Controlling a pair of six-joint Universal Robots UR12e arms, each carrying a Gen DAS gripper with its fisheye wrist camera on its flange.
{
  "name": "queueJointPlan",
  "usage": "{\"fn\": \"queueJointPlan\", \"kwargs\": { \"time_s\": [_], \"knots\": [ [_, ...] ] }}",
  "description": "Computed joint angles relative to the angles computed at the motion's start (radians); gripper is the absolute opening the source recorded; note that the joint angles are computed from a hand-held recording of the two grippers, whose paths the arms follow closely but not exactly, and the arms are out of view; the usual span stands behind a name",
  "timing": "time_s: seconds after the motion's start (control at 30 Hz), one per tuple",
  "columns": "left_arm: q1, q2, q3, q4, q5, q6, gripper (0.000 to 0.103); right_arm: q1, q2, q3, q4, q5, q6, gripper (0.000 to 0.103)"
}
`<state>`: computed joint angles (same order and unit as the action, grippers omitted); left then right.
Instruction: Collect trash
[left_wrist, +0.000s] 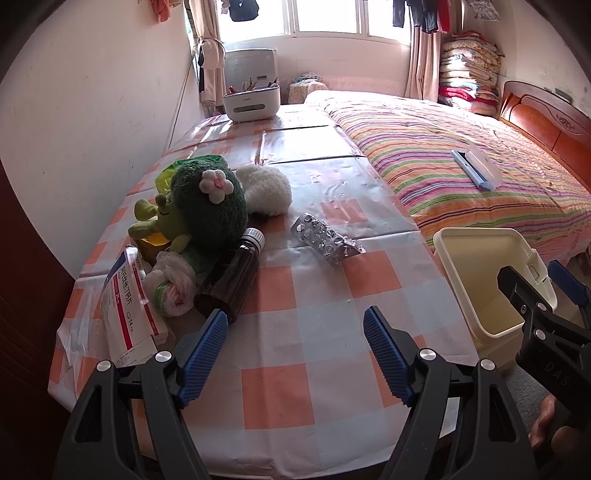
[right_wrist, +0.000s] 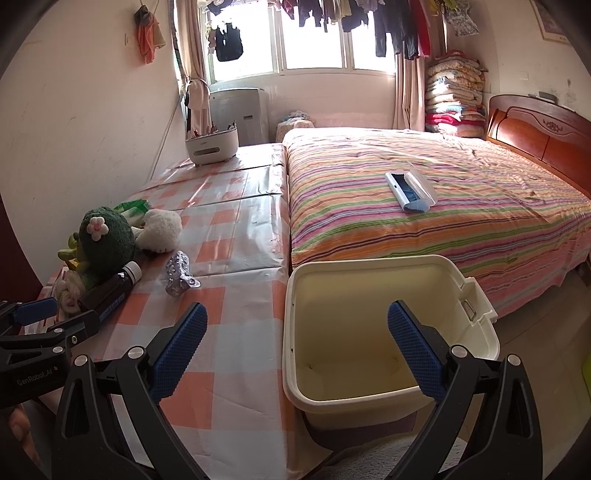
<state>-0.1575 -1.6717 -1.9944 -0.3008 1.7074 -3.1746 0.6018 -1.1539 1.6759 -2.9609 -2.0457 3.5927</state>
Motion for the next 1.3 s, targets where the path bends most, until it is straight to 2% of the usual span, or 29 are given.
{"fn": "queueJointPlan", "kwargs": {
  "time_s": [1.3],
  "knots": [
    [0.007, 0.002, -0.004, -0.015, -0.001, -0.018, 0.074, 0.001, 0.006, -0.005, 0.016, 0.005, 0.003, 0.097]
  ]
}}
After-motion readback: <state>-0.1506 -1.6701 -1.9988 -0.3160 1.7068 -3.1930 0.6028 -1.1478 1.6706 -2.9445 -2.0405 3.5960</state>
